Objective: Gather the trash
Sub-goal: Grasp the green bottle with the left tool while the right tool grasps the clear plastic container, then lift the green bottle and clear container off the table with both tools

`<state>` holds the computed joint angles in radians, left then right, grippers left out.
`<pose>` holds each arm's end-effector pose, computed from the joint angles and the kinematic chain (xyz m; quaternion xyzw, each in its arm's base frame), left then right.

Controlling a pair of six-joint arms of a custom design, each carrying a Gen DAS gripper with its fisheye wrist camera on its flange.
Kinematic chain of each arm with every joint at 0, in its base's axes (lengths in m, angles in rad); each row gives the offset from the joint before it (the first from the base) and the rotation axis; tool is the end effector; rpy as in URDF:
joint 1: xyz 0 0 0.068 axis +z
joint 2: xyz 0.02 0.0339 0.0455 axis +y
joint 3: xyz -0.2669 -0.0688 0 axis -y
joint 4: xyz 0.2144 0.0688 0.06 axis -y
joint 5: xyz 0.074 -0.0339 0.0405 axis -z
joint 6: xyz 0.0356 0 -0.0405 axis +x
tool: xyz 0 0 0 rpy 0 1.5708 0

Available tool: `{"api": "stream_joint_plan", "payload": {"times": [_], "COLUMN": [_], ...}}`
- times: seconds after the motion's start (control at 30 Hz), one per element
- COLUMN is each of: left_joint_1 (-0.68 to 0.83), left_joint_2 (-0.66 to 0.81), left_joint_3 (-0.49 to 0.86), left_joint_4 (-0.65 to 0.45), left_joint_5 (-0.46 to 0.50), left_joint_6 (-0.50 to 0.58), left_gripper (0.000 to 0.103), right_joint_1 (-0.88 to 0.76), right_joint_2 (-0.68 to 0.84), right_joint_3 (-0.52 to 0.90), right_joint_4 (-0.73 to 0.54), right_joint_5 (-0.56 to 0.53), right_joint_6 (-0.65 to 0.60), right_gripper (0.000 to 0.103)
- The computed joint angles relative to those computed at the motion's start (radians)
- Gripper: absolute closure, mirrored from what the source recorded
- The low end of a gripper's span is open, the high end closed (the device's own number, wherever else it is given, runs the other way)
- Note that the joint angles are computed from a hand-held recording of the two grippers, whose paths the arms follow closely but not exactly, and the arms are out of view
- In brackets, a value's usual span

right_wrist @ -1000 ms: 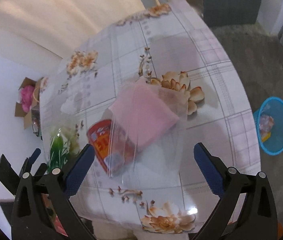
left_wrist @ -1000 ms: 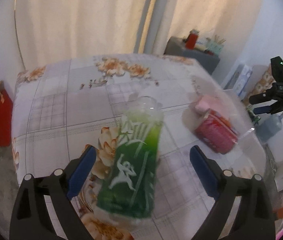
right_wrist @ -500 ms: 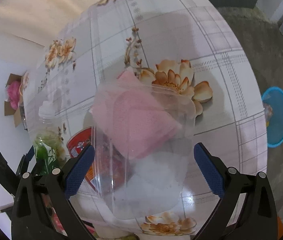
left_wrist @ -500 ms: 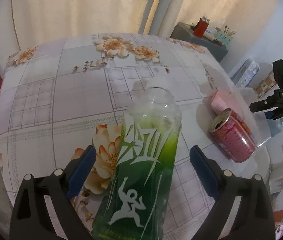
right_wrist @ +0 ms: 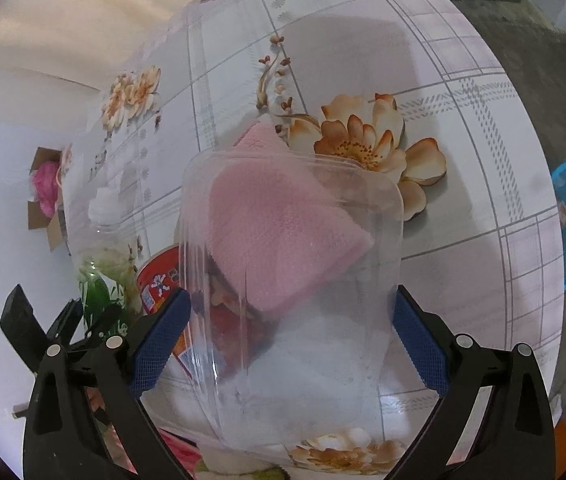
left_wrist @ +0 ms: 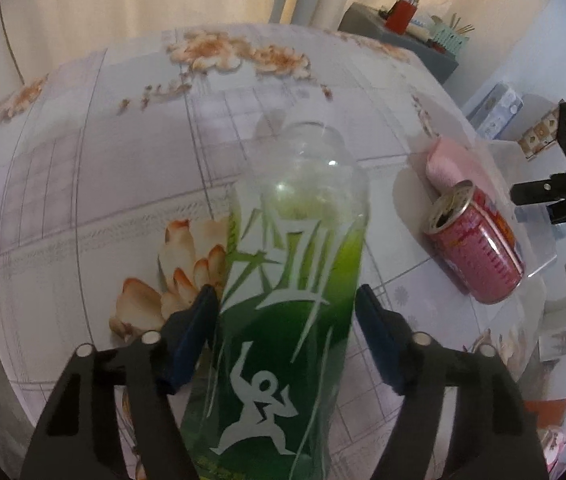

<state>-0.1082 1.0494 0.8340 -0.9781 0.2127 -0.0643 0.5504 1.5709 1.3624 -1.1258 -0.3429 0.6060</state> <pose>0.1477 -0.0236 0.2566 0.0413 0.9760 -0.1199 0.1768 0.2216 0.1501 0.2902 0.0071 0.9786 0.2054 0.0048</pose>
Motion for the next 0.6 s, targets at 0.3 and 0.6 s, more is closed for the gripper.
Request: {"api": "stream_joint_plan", "payload": {"times": [0.3,0.6], "left_joint_1": [0.066,-0.102], "left_joint_2": [-0.027,-0.287], "left_joint_3": [0.002,-0.032], "left_joint_4": [-0.094,-0.227], "left_joint_5": [0.082,0.04], "left_joint_6": [0.011,-0.152], "left_gripper": [0.044,0.046], "right_joint_1": [0.023,0.058], "right_joint_2": [-0.086,-0.262], "right_joint_3": [-0.046,-0.158], "right_joint_4": [0.009,0.041], "right_joint_5": [0.033,0.052], "right_joint_6": [-0.052,-0.052], "right_gripper": [0.017,0.02]}}
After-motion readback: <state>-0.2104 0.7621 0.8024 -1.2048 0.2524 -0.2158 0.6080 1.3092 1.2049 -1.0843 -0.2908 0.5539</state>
